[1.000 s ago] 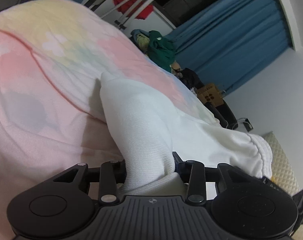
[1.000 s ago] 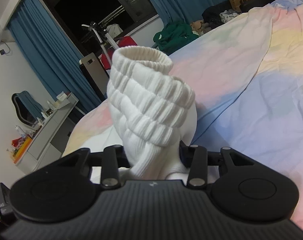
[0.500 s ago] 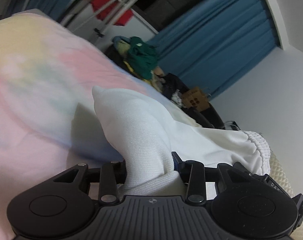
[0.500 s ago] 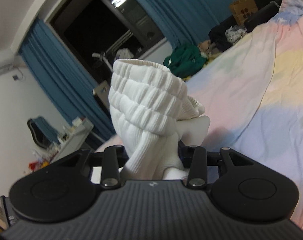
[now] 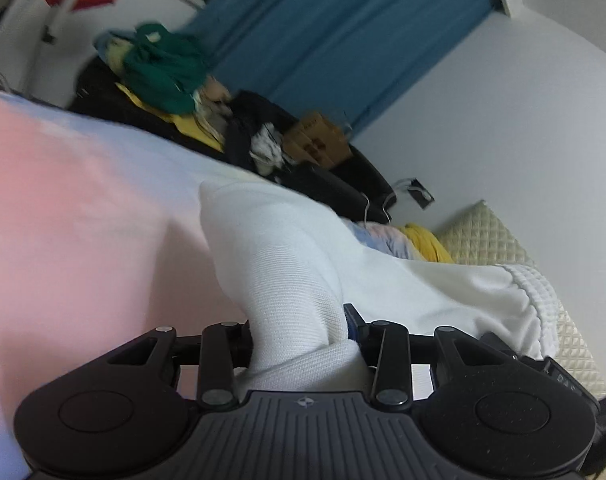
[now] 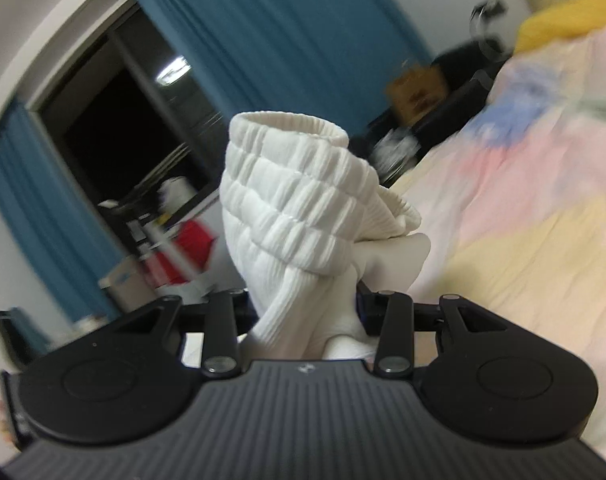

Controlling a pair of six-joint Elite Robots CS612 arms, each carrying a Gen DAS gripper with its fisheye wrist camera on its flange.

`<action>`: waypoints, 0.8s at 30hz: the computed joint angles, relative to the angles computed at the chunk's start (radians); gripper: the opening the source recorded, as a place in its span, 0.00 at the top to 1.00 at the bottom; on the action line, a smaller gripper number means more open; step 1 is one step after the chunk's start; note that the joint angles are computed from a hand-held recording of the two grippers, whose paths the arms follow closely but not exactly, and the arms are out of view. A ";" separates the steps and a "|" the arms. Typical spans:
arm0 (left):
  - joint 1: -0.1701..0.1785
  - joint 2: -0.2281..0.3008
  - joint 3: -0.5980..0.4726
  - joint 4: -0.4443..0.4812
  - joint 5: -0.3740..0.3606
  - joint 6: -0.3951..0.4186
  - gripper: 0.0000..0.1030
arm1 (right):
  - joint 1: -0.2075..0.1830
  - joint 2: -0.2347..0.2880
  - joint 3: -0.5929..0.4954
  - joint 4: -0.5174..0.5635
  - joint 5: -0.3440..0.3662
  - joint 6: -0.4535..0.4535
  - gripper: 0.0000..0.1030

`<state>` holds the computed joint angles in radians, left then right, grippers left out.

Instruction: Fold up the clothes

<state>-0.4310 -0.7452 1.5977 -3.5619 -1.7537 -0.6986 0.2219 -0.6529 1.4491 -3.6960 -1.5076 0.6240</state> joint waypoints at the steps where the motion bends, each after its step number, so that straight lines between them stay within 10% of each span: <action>1: -0.006 0.026 -0.037 0.021 -0.003 0.012 0.61 | -0.007 0.013 -0.009 0.000 -0.016 -0.004 0.59; 6: -0.024 0.128 -0.169 0.191 -0.032 0.102 0.60 | -0.039 0.060 -0.022 0.039 -0.059 0.019 0.59; 13: -0.056 0.128 -0.155 0.297 0.056 0.273 0.44 | -0.056 0.080 0.053 0.106 -0.043 0.166 0.57; 19: -0.086 0.057 -0.099 0.364 0.172 0.297 0.35 | -0.071 0.051 0.099 0.148 0.019 0.249 0.49; 24: -0.112 -0.047 0.009 0.321 0.243 0.348 0.27 | -0.051 -0.066 0.178 0.296 -0.071 0.165 0.48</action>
<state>-0.5434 -0.7920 1.6066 -3.2411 -1.5108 -0.3504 0.1711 -0.7193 1.6273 -3.3996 -1.5786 0.7890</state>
